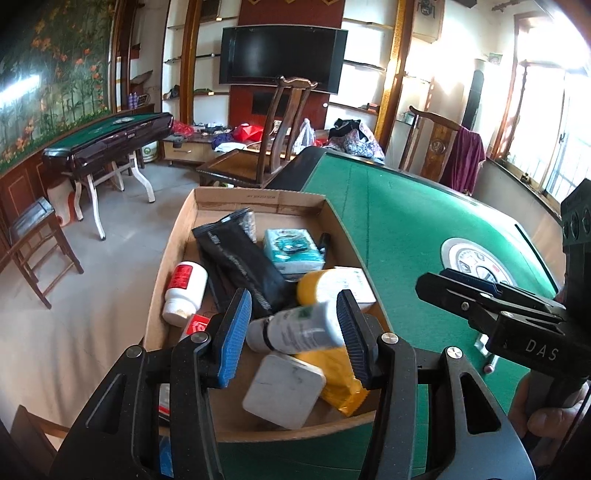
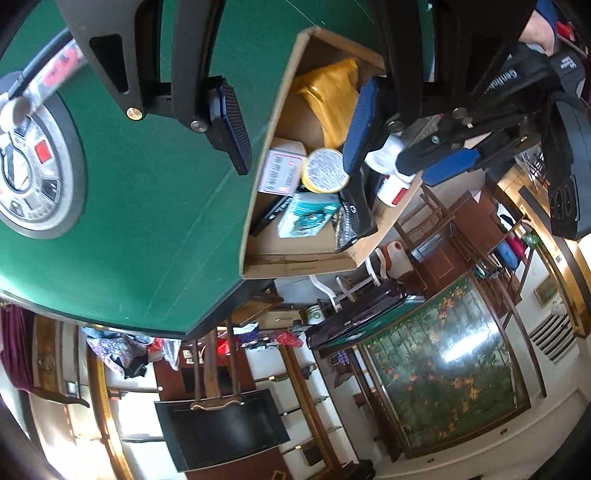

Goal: Organize objects
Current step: 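Move both tools back over the table toward the remaining items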

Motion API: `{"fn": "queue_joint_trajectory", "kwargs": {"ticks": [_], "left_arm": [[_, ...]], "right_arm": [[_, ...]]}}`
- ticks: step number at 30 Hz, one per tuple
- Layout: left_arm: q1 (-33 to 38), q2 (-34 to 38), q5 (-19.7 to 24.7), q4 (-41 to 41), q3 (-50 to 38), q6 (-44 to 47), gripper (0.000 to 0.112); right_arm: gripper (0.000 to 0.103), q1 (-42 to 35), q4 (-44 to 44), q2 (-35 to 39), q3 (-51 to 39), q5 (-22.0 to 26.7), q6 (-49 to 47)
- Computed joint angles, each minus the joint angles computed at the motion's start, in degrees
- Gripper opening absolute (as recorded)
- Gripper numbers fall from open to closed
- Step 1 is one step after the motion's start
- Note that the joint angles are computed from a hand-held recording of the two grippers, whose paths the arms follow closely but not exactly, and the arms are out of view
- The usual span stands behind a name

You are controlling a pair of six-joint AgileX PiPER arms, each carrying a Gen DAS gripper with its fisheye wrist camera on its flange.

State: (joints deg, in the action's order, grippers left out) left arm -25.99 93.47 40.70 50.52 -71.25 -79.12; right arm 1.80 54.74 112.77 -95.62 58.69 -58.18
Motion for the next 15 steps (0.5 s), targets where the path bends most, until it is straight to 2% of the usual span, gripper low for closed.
{"fn": "queue_joint_trajectory", "kwargs": {"ticks": [8,15], "left_arm": [[-5.3,3.3,4.0,-0.1,-6.6,3.1,0.048],[-9.0,8.3,6.0,-3.1,-14.5,9.3,0.048]], "right_arm": [[0.052,-6.7,1.0,-0.3,2.2,2.0,-2.9],[0.053,-13.1,1.7,0.8,2.3,4.6,-5.3]]}}
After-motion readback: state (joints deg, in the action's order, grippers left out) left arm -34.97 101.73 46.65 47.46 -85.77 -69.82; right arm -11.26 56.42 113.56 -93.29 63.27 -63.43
